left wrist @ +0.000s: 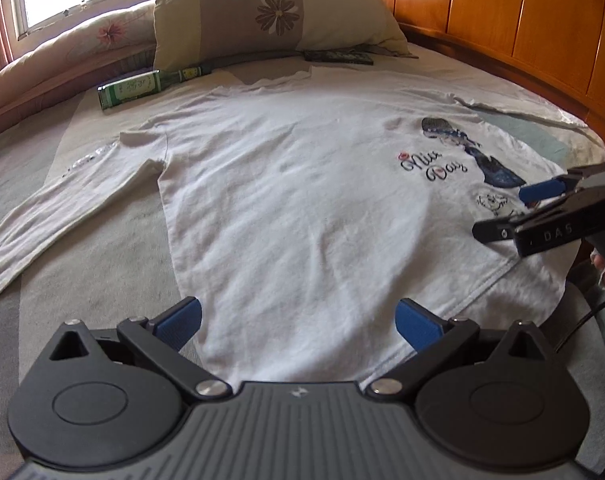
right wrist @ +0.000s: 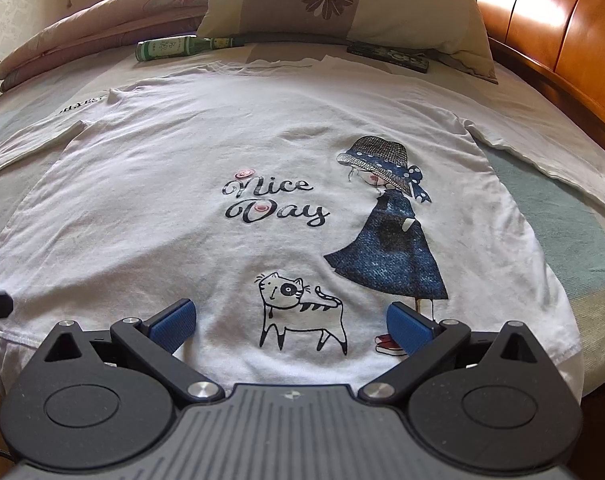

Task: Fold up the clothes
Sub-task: 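Move the left gripper across the shirt toward the sleeve with printed lettering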

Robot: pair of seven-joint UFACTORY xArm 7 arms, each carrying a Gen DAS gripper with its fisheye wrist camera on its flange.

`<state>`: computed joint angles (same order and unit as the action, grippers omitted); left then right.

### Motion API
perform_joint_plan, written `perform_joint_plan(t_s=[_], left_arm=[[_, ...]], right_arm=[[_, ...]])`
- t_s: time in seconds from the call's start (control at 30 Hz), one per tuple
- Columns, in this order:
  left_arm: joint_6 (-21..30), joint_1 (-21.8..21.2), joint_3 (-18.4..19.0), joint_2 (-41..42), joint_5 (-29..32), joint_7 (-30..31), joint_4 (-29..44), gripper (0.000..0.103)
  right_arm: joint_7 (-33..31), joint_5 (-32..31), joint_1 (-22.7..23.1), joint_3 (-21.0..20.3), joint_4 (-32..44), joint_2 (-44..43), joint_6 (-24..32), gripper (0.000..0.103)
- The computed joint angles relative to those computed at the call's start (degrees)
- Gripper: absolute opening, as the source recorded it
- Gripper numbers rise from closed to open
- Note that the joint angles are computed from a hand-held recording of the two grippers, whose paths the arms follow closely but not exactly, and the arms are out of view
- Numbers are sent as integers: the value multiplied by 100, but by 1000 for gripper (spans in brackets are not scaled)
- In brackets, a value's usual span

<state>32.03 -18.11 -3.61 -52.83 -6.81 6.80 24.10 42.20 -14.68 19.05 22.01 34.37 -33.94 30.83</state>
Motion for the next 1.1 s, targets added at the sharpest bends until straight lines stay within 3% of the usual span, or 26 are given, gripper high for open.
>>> perform_joint_plan(t_s=[0.2,0.4,0.53,0.67,0.97,1.1], left_arm=[[-616,-132,-18,899,-18,94,317,102],[-525,-197,18,1064,-191,-38,199,102],[-403,-285,272,874,-355,107,210,102],[-652,-203,561,928,-619,189,326,102],[-989,-554,1130,1817,-1486,665,799,102],[-1083,-440,1078,1853,-1694,839,682,102]], right_arm=[[-12,98,87,-39,-137,-221,81,103],[-111,339,274,-129,-231,-473,304,103],[-102,507,330,-151,-267,-594,364,103],[-74,728,397,-238,-283,-585,81,103],[-245,947,546,-236,-60,-264,-308,103],[-252,929,505,-204,19,-214,-295,103]])
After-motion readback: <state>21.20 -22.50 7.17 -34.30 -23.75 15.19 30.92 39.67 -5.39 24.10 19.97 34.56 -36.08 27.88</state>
